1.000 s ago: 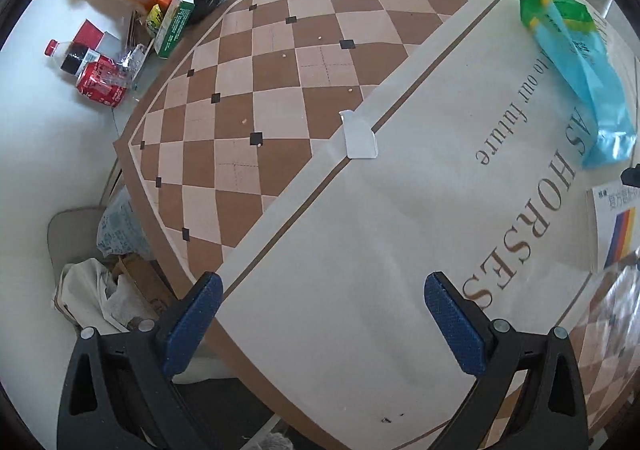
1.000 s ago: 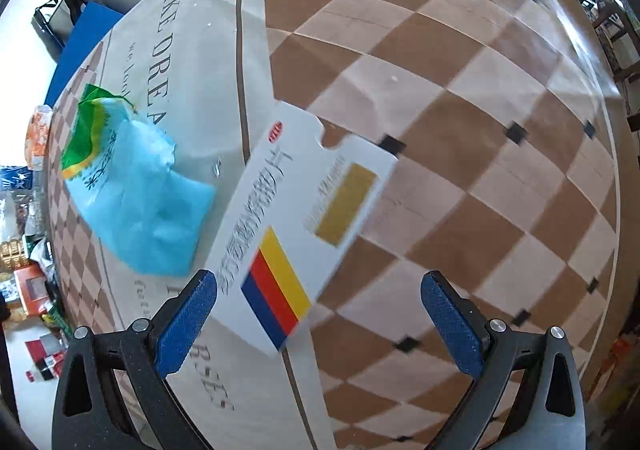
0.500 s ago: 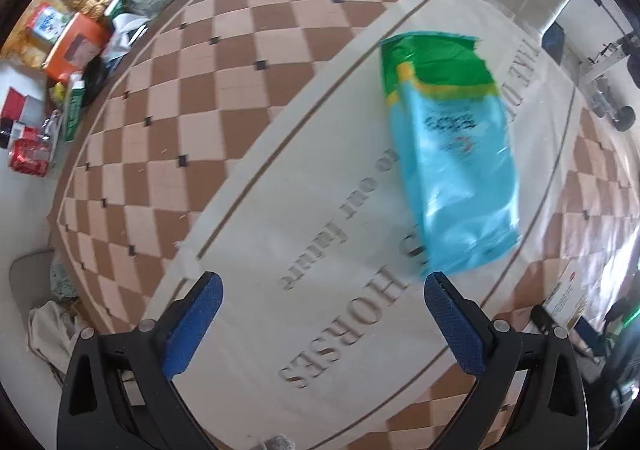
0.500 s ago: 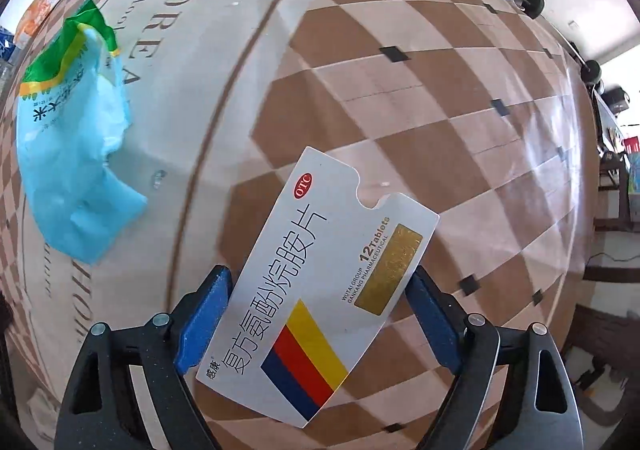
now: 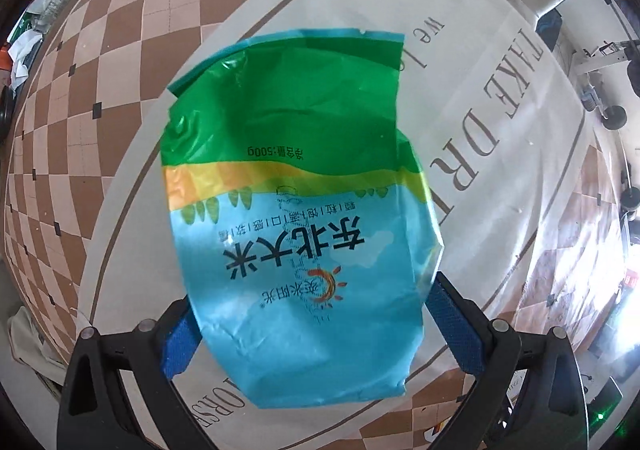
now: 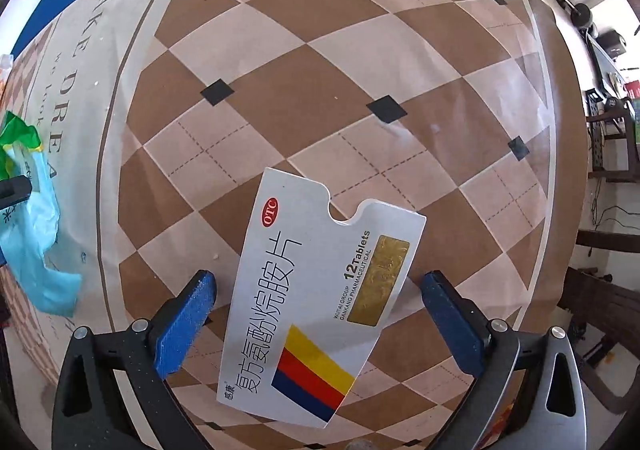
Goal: Collect trash
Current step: 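Grasp the blue rice bag with left tool while right tool grasps white medicine box, then carry the rice bag and medicine box over the white bin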
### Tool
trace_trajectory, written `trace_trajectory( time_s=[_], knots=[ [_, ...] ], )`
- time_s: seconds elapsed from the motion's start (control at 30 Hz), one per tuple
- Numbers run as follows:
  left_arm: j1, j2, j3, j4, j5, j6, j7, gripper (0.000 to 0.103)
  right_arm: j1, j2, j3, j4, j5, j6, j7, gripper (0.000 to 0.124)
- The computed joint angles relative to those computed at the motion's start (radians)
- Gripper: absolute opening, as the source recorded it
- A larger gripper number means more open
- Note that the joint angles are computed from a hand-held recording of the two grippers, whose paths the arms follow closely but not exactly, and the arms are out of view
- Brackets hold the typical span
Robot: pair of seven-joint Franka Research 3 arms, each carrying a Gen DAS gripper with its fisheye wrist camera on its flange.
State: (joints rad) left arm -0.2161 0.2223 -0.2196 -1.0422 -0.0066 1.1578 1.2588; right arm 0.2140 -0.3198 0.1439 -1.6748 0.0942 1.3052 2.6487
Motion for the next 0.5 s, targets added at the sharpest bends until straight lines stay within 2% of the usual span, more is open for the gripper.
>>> trace_trajectory(
  time_s=[0.1,0.2,0.27,0.5],
  knots=[
    [0.004,-0.049,0.001,-0.074,0.013,0.065,0.019,0.093,-0.003,0.001,0.005,0.002,-0.006,0.006,0.030,0.103],
    [0.006,-0.126,-0.001,-0.165,0.028,0.119,0.083,0.092,-0.003,-0.005,0.006,0.002,-0.056,0.022,-0.010,0.100],
    [0.002,-0.193,-0.004,-0.236,0.050,0.151,0.130,0.090,0.008,-0.006,0.032,0.018,-0.096,0.031,-0.014,0.078],
    [-0.017,-0.409,0.006,-0.427,0.068,0.219,0.249,0.089,0.019,-0.039,0.037,-0.009,-0.087,0.063,-0.014,0.078]
  ],
)
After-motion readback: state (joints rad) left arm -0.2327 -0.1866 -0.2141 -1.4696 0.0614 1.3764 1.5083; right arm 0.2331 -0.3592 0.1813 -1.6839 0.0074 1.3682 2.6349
